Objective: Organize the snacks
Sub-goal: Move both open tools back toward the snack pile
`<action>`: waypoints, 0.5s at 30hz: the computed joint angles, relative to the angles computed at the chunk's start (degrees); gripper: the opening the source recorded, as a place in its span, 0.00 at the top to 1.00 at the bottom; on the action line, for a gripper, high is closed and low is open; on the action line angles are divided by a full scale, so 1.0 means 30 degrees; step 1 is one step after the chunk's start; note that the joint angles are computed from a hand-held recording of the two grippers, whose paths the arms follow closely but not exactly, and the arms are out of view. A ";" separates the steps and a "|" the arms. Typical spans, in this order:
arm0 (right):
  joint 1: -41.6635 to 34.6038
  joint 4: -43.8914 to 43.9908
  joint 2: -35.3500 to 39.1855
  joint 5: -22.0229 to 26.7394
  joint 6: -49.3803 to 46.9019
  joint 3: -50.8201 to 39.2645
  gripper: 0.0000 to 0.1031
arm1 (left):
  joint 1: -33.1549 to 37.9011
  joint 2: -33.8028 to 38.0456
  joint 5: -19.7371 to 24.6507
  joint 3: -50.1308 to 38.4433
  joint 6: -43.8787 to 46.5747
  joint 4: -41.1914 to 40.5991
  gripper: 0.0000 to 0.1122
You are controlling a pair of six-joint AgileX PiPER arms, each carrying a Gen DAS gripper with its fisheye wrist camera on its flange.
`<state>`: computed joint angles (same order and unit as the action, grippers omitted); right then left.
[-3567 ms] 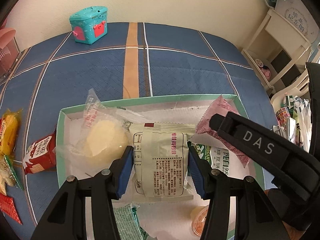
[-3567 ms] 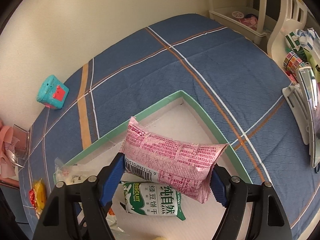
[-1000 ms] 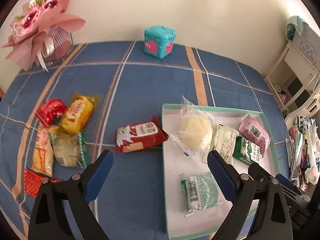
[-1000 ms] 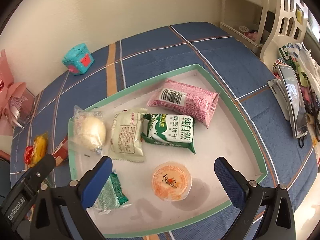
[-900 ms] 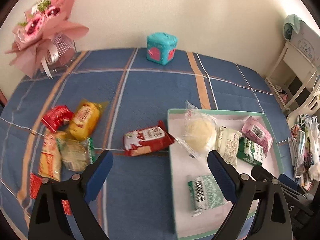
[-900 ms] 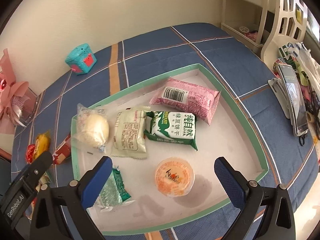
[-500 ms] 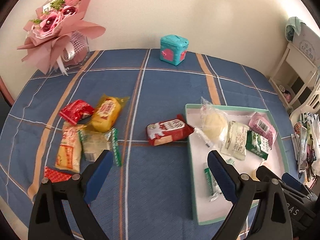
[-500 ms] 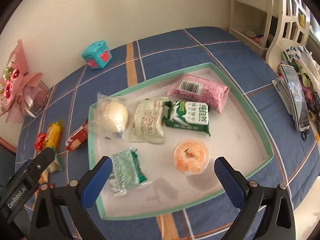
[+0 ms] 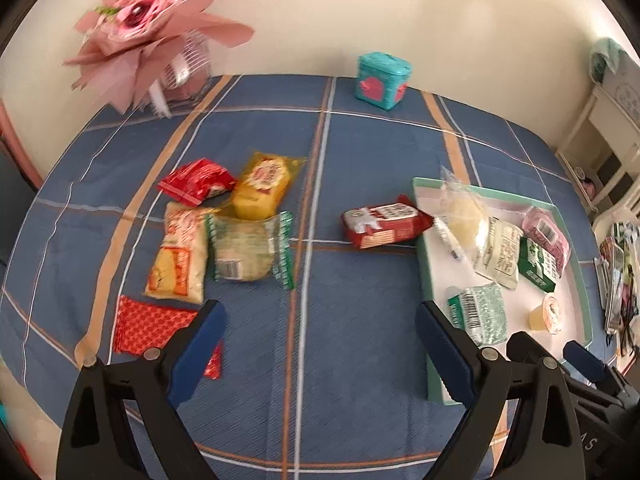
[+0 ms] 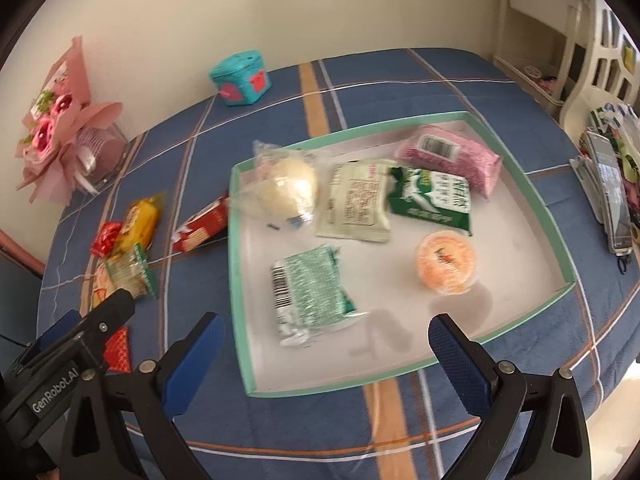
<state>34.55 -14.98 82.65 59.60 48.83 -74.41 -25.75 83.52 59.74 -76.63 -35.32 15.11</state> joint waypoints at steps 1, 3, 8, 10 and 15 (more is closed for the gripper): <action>0.0208 -0.0023 0.0251 0.0048 0.0074 -0.0191 0.00 | 0.0218 -0.0071 0.0030 0.0099 -0.0003 -0.0113 0.15; 0.0526 0.0115 0.0816 0.0147 -0.0012 -0.0667 0.00 | 0.0991 -0.0253 0.0119 0.0428 -0.0031 -0.0452 0.15; 0.1283 0.0345 0.2082 0.0436 -0.0212 -0.1866 0.00 | 0.3001 -0.0606 -0.0094 0.1189 0.0278 -0.1442 0.15; 0.1626 0.0393 0.2632 0.0533 -0.0207 -0.2402 0.00 | 0.3795 -0.0747 -0.0191 0.1522 0.0392 -0.1800 0.15; 0.2361 0.0683 0.3932 0.0722 -0.0357 -0.3696 0.00 | 0.5738 -0.0954 -0.0432 0.2141 0.0899 -0.2651 0.15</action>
<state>41.64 -12.93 94.45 61.77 47.76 -85.50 -8.54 80.66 58.45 -70.20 -32.62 7.16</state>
